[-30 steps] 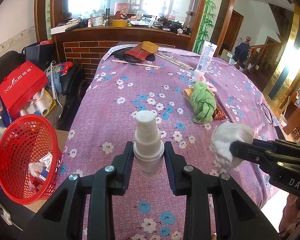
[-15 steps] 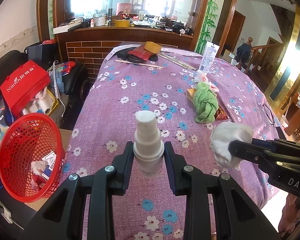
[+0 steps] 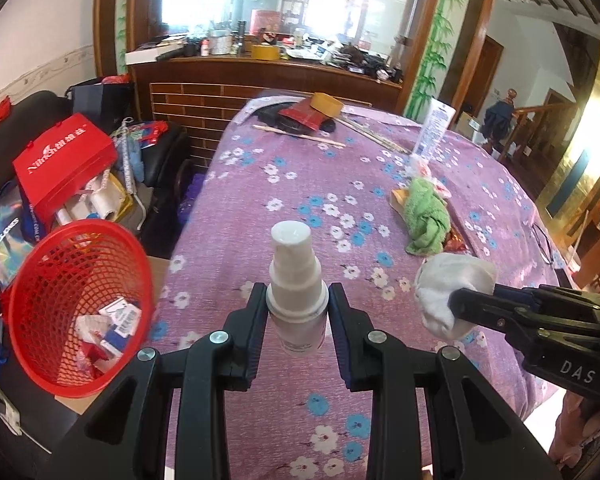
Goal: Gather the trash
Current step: 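Carry the spray bottle and white cloth to the red wastebasket and release both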
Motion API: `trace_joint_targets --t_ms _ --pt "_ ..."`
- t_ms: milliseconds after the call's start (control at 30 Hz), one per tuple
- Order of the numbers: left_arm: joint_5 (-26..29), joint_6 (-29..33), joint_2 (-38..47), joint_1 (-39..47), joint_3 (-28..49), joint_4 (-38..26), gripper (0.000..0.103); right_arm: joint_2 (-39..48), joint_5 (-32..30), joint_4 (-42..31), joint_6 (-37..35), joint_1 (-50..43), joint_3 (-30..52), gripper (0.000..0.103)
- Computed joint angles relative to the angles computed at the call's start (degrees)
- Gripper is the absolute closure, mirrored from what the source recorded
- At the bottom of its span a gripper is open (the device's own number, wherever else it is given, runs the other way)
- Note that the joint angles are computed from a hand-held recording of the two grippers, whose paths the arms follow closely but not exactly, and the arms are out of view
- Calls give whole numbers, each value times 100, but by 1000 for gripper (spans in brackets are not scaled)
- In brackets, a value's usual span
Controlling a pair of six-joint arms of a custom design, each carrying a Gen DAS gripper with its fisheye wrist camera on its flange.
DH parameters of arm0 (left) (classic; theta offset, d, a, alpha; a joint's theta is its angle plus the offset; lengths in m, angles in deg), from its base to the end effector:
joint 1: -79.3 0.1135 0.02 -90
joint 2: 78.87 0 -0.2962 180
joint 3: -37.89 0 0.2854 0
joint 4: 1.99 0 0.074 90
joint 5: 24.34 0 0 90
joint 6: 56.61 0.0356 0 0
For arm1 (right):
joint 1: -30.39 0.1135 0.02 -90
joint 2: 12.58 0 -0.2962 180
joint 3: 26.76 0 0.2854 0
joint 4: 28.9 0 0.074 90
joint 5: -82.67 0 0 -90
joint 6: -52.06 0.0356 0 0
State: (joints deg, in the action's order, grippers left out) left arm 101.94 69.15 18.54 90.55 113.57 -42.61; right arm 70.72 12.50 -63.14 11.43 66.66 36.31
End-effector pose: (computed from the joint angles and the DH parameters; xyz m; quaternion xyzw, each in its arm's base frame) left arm 0.3680 0.0517 0.2106 0.2686 0.8859 -0.1867 0.3288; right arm 0.2617 0.1770 0.2215 0.1592 0.9260 0.0840 0.3319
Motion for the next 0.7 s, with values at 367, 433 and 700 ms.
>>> trace_joint_targets --t_ms 367,433,700 --pt "179 -356 315 781 675 -129 74 929 -523 163 -762 -114 1012 76" --pt "177 -454 429 927 841 -132 74 1158 -628 164 -946 -108 1304 76" --pt "63 -875 1045 1478 1594 -130 74 2080 -1213 94 -1513 -193 2574 76"
